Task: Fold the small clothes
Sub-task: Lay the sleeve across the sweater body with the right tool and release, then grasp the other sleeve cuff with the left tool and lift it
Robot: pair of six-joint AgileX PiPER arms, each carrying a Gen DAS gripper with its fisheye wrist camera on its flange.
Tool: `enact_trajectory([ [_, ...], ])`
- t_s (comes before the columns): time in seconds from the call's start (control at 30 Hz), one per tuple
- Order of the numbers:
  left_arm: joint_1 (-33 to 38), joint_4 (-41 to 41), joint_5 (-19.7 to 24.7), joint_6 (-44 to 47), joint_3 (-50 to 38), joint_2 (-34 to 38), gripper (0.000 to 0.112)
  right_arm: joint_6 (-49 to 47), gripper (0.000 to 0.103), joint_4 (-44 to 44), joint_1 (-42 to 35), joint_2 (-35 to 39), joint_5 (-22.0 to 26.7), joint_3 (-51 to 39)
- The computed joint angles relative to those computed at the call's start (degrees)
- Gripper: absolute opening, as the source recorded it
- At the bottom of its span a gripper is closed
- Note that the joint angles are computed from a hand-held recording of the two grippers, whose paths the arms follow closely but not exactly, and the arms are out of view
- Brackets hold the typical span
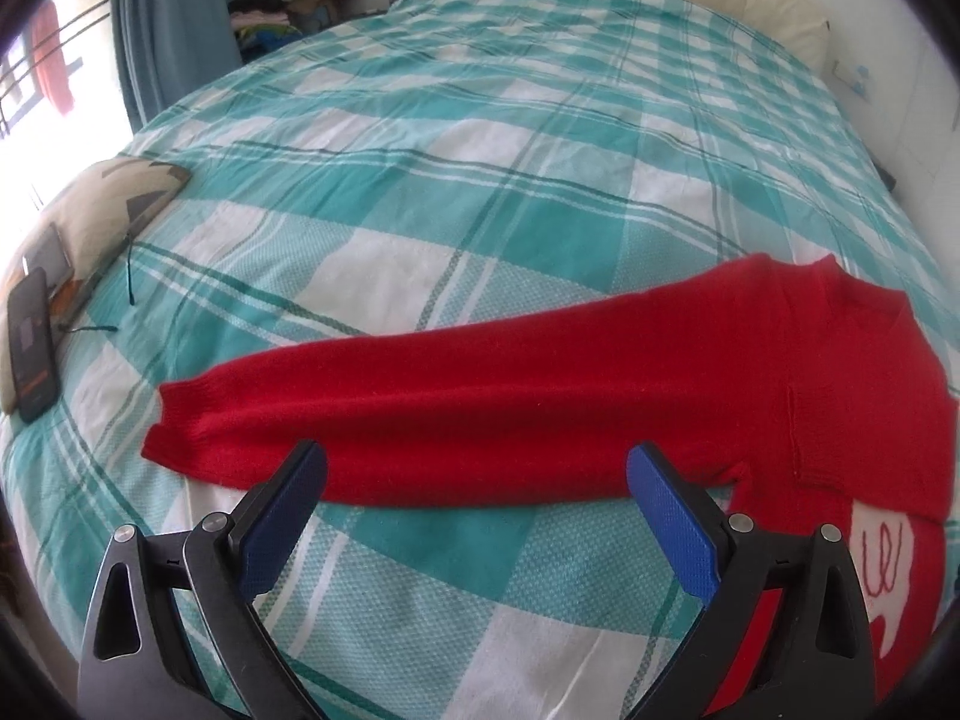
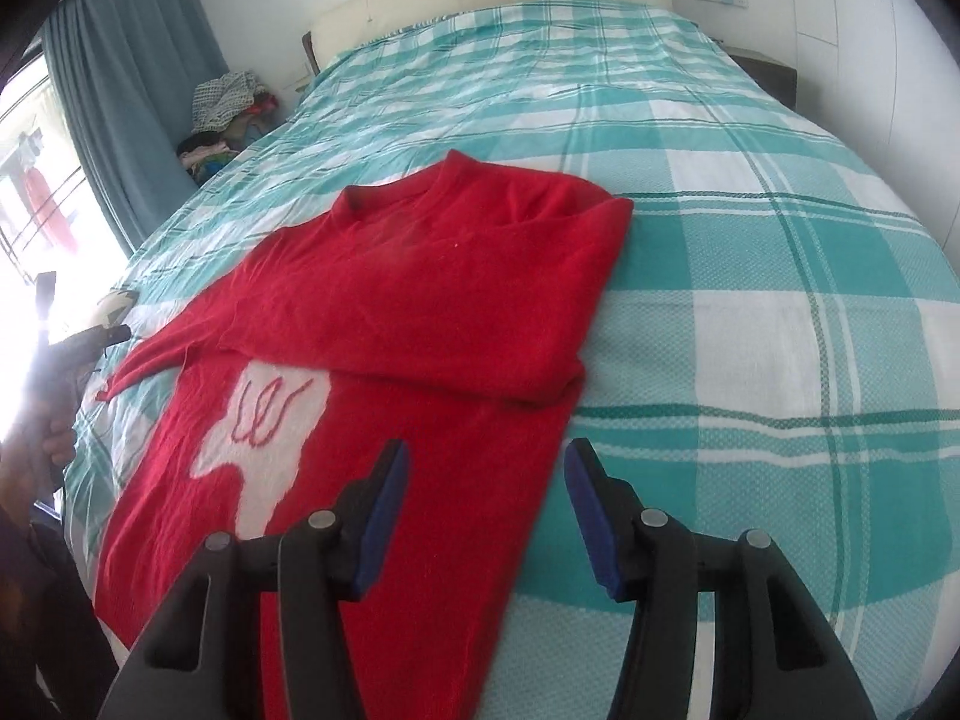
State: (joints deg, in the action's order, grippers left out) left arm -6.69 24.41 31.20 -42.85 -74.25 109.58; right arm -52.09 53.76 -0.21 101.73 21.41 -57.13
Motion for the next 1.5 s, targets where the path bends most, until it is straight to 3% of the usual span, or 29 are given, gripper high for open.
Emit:
enact_trajectory([
  [0.13,4.0,-3.0,-0.8,2.0,2.1,-1.6,0.1,-3.5,0.054,3.4,0.7,-2.3,0.0,2.2],
  [0.23,11.0,-6.8,-2.6,3.6,4.8,-3.6,0.1,-4.2,0.054,2.8,1.5,-4.2,-2.6,3.4],
  [0.3,17.1,-11.4,-3.9,5.8,6.3,-4.1,0.1,-6.1,0.054,5.6,0.3,-4.7,-1.1,3.3],
  [0.43,29.3,-30.4,-5.0,21.2,7.1,-2.3,0.1,-5.7,0.054,6.6,-0.9,-4.7,0.0,2.7],
  [0.53,34.0,-42.7,-4.1,34.1,6.6,-0.3,0.097,-3.5,0.054,5.0,-0.8,-4.5,-0.3,2.3],
  [0.7,33.0,-47.0,-2.0,42.3,3.6,2.8,0.073,-1.8,0.054,4.4,-0.3,-3.6,-0.1,1.7],
  [0.77,32.2,-44.1,-0.9,39.4,1.9,4.6,0.061,-1.5,0.054,4.3,-0.1,-3.7,-0.5,1.9],
  [0.83,30.9,-37.4,-1.2,32.5,1.3,5.1,0.029,-2.5,0.054,5.8,-0.4,-3.9,-0.5,2.3],
  [0.87,30.6,-35.8,-1.2,30.7,1.3,5.1,0.004,-3.0,0.054,6.4,-0.6,-4.2,-0.4,2.6],
  [0.97,30.9,-35.9,-3.1,27.9,3.6,2.6,0.003,-4.4,0.054,8.3,-1.6,-5.0,-0.4,3.2],
  [1.07,27.8,-32.5,-7.1,24.8,7.8,-3.7,0.003,-6.8,0.054,11.8,-3.3,-5.7,0.5,3.7],
  [1.17,19.2,-18.0,-8.6,13.4,8.4,-9.8,0.003,-9.1,0.054,15.2,-5.0,-6.1,1.7,3.8],
  [1.3,5.5,-12.7,-2.0,12.6,-3.8,-9.9,0.003,-8.6,0.054,16.3,-6.6,-5.9,3.5,2.8],
  [1.5,-14.1,-9.0,9.5,17.1,-30.6,2.3,0.003,-9.6,0.054,17.0,-7.3,-7.4,3.8,3.3],
])
